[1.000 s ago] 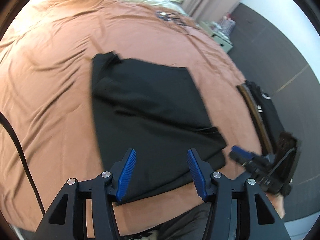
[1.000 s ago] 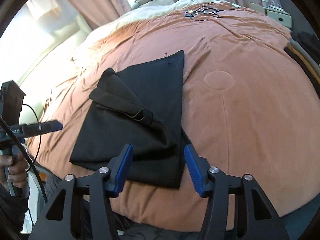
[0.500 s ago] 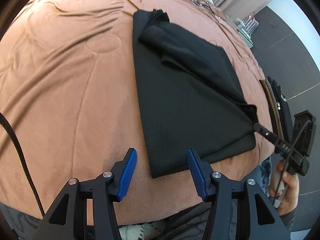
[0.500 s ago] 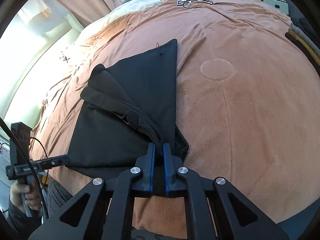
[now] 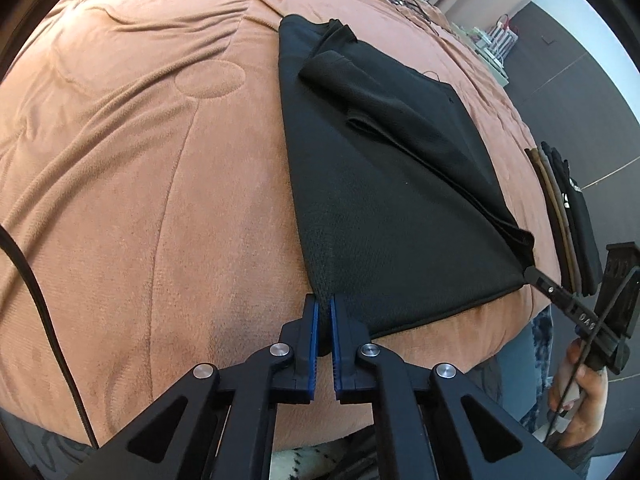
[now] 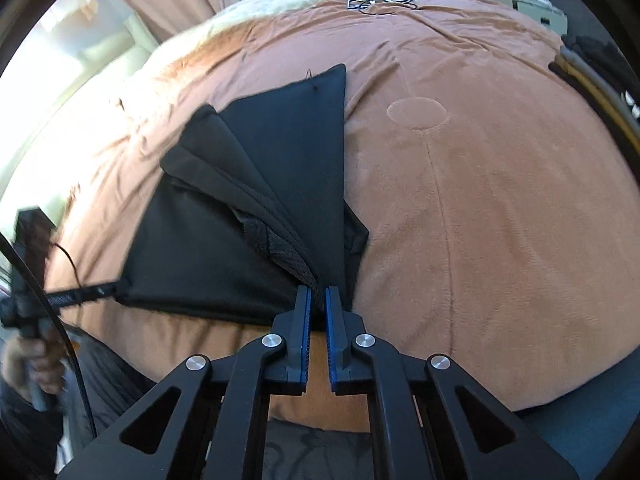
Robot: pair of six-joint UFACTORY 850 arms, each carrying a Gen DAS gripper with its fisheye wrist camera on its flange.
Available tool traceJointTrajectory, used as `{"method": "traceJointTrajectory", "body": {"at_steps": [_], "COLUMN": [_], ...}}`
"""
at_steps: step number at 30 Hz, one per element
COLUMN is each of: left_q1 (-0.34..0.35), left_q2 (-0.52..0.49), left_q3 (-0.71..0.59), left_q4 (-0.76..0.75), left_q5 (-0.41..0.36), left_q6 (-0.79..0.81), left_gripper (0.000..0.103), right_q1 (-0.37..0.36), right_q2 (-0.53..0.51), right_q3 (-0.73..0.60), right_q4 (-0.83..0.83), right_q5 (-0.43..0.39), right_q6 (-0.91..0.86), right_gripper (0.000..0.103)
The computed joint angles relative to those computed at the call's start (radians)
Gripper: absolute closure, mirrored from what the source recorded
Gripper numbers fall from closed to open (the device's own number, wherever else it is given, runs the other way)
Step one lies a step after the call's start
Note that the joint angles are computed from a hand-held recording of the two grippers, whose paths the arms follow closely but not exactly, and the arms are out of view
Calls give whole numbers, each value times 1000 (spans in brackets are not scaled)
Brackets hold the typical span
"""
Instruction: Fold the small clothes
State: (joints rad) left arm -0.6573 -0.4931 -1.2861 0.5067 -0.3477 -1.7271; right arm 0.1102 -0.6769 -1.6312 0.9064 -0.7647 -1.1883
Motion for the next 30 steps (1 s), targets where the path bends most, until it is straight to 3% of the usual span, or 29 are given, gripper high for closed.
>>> {"method": "traceJointTrajectory", "body": {"at_steps": [4,5,6,8,11,13,15,19,24,27,30], "left_q1": [8,8,9,12,17,19,22,42,66,78,96], "left_q2": [8,13,16,22,26,27,20,-3,-9,-4,-1], "left_q3": [8,12,16,19,19,18,5,-21,-17,-3,10], "left_q4": [-3,7,19,44,59,93,110,82,113,173,195], "left_q5": [28,33,35,31,25,22,5,4,27,53,93], "left_q6": [-4,-14,-28,-53,-64,-92,-96,-50,-82,-149,-179], "left_gripper": [97,96,94,92,84,70,67,67,67,67,67], "right_q1": [31,39,43,50,65,75,92,122,161,180,199], "right_q2": [51,63,70,81,78,58,38,6,-68,-132,-203], "right_q3": [41,48,51,55,40,11,-19,-72,-201,-313,-433], "right_q4": [-63,-65,-55,-29,-36,-62,-111,-152,-196,-236,-271], "right_q5": [83,100,104,117,119,106,100,81,-4,-72,-136], "right_q6": [-8,-24,-43,-83,-105,-87,-58,-71,-68,-19,31], "right_gripper": [92,77,55,42,42,42,42,42,42,54,59]}}
